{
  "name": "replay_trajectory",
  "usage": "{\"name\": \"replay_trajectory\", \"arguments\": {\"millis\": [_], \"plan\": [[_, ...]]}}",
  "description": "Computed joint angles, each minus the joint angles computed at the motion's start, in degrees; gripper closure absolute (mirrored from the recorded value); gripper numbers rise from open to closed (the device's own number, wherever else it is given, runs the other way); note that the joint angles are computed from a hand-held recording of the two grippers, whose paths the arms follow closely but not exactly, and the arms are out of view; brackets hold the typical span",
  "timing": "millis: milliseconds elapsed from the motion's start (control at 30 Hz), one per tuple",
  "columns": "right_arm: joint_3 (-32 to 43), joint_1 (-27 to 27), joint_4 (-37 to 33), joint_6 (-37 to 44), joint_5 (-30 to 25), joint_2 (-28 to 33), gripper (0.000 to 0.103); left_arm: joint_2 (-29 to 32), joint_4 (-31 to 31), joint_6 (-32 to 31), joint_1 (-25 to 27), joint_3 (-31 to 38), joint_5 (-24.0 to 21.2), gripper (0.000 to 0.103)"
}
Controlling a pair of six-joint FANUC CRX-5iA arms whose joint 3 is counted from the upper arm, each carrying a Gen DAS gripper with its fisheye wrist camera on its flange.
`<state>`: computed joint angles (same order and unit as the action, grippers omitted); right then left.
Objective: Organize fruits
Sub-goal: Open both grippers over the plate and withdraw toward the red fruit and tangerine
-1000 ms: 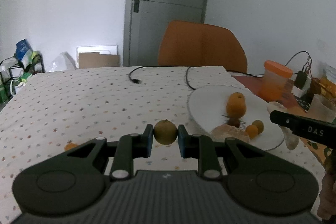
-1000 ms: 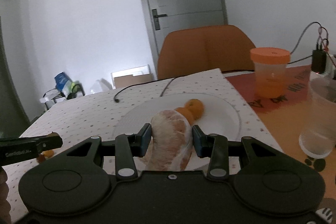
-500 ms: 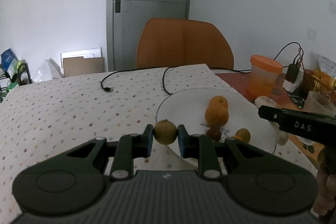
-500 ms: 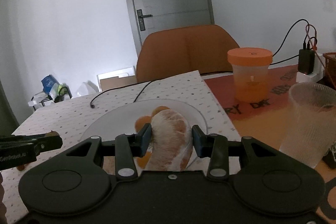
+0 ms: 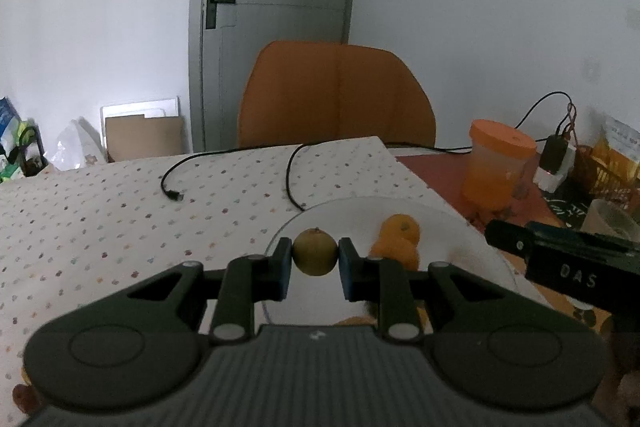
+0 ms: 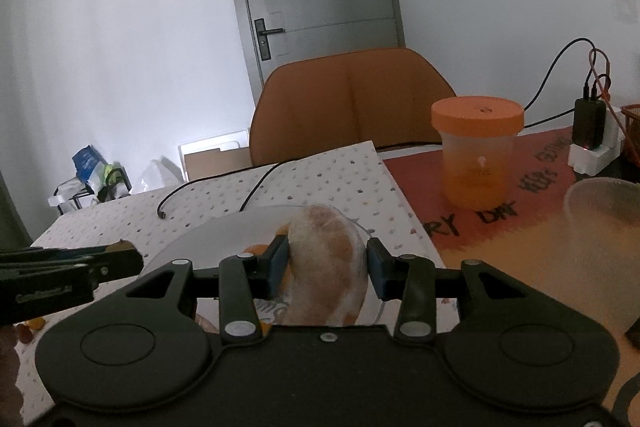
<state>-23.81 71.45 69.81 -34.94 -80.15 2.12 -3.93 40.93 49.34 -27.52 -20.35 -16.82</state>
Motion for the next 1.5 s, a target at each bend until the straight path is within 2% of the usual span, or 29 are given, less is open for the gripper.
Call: {"name": "replay_trajectory", "arguments": {"millis": [200,533,733,833,900,1000,1133,1233,1400,1500], "plan": [[-0.4,1.9,-0.6,-2.2,-2.7,-0.7,0.05,-1.2,2.9,-2.7,-0.6,-1.5,1.1,0.076],[0.0,4.4,-2.3,-4.1,-3.8,-0.5,0.043,-4.9,0.5,1.0,1.9,-3.8,0.0,0.073],[0.9,5.0,-2.3,-3.8,-3.1,0.2,0.039,-7.6,-2.3,4.5,4.5,-5.4,-1.2,0.06],[1.6,5.0,-2.1,-3.0,-2.4,0.8,0.038,-8.9,-1.9,4.2,5.4,-6.4,-1.2,0.049],[2.1,5.0,-1.9,-2.5,-1.9,1.3,0.037,-9.8,-1.4,4.2,6.0,-7.2,-1.2,0.038],[3.0,5.0,-1.5,-1.8,-1.3,2.0,0.034,-11.0,-3.6,6.5,7.2,-7.6,-1.5,0.025],[3.7,4.9,-0.7,-1.4,-0.3,2.8,0.031,-12.8,-5.8,8.6,9.0,-8.7,-1.9,0.022],[3.9,4.6,0.2,-1.8,1.2,3.2,0.028,-14.3,-9.5,12.7,10.6,-9.0,-2.3,0.02],[4.8,4.0,0.7,-1.1,3.8,4.1,0.022,-16.2,-10.3,13.1,12.6,-10.3,-2.2,0.016],[5.8,4.1,0.5,0.0,4.3,4.8,0.013,-16.8,-10.8,13.4,13.4,-10.5,-2.6,0.015]]}}
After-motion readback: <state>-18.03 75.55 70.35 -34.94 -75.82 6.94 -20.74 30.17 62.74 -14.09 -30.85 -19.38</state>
